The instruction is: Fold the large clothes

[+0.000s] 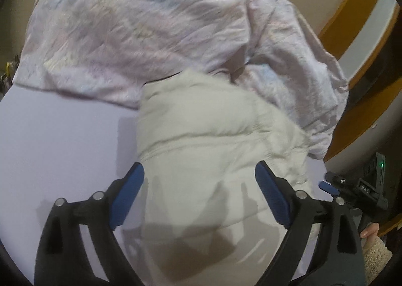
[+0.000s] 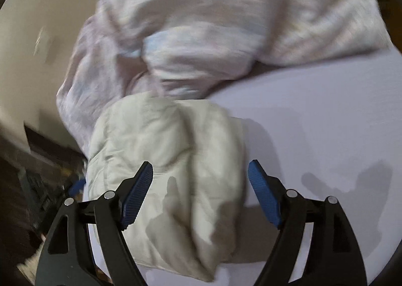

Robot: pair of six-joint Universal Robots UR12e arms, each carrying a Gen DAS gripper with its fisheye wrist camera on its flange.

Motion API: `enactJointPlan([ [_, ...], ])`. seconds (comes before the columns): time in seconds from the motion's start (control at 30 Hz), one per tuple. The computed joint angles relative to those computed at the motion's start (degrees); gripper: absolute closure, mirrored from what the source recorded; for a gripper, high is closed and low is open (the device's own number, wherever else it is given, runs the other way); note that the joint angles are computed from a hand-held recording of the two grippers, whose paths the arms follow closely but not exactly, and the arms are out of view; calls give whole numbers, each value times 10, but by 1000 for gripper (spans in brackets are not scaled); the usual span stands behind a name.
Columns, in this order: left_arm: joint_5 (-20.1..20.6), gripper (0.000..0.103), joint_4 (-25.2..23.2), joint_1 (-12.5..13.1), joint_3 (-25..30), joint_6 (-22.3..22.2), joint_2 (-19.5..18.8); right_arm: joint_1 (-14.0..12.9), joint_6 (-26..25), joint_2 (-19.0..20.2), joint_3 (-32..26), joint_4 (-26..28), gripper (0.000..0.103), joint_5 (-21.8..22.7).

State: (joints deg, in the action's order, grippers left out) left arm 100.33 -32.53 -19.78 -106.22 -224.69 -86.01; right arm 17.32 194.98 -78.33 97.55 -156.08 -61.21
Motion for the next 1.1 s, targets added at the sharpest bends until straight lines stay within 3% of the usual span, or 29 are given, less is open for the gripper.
enactJointPlan([
  [0.13, 18, 13, -23, -14, 38, 32, -28, 53, -92, 17, -33, -17, 36, -83],
  [0.27, 42, 13, -57, -26, 69, 63, -53, 80, -121, 34, -44, -60, 54, -141],
  [0.33, 66, 13, -80, -32, 81, 80, -64, 89, -127, 47, -54, -74, 55, -168],
  [0.5, 107, 13, -105, -41, 92, 111, -80, 103, -166, 65, -67, -45, 56, -246],
  [0.63, 137, 7, -101, -51, 98, 138, -95, 96, -153, 71, -60, -47, 56, -240],
  [0.8, 153, 2, -91, -53, 97, 137, -104, 93, -154, 77, -64, -40, 53, -236],
  [1.1, 168, 2, -61, -51, 85, 139, -115, 87, -143, 87, -66, -55, 48, -214],
])
